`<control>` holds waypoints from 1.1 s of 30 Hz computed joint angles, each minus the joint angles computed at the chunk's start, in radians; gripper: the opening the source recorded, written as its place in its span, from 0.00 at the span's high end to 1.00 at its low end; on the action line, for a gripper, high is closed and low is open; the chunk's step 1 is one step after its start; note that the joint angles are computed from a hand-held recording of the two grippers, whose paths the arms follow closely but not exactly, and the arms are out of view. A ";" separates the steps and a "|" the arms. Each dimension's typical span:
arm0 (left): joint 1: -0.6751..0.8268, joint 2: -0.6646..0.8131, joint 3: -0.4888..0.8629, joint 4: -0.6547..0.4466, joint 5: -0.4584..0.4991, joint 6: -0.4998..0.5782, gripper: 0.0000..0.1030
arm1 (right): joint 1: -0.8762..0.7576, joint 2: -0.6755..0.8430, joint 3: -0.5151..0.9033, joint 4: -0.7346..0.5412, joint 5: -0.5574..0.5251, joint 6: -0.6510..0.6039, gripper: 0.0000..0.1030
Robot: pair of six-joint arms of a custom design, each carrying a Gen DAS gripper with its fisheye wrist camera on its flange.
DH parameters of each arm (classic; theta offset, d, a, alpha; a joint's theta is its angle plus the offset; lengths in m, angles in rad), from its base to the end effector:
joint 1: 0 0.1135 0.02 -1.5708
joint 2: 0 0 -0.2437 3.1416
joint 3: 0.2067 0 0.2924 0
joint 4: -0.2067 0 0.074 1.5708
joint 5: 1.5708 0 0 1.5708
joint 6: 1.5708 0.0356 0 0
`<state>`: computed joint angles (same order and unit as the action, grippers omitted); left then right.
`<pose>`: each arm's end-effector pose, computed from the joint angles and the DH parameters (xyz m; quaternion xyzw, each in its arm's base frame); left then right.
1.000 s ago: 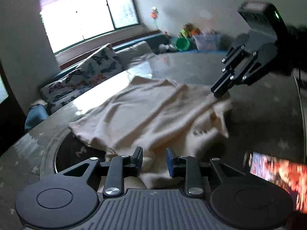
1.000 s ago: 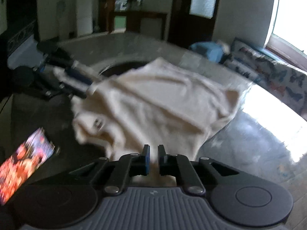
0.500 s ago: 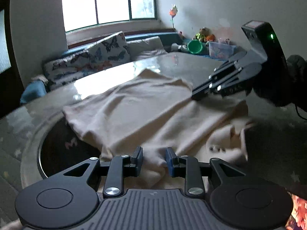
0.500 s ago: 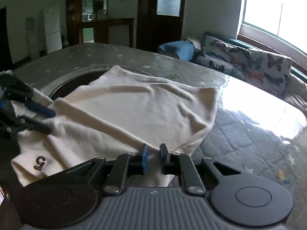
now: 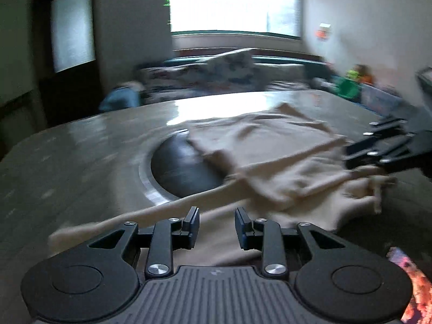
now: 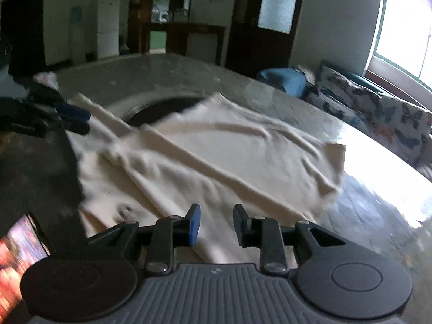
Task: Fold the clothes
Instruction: 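Grasp the other sweatshirt sleeve with the left gripper and lift it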
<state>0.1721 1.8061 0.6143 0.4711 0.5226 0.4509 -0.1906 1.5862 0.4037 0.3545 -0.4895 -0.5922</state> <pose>0.3156 0.0368 0.0376 0.2278 0.8568 -0.1019 0.4513 0.2574 -0.0326 0.0374 -0.2665 0.8683 0.0744 0.4116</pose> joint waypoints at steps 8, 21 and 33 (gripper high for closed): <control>0.102 -0.018 -0.053 0.110 -0.205 -0.205 0.58 | 0.215 0.101 0.056 0.122 0.013 0.143 0.74; 0.135 0.057 0.001 0.114 -0.301 -0.313 0.55 | 0.267 0.089 0.040 0.113 0.052 0.161 0.74; 0.150 0.072 0.021 0.090 -0.307 -0.368 0.78 | 0.193 0.002 -0.015 0.092 -0.002 0.149 0.68</control>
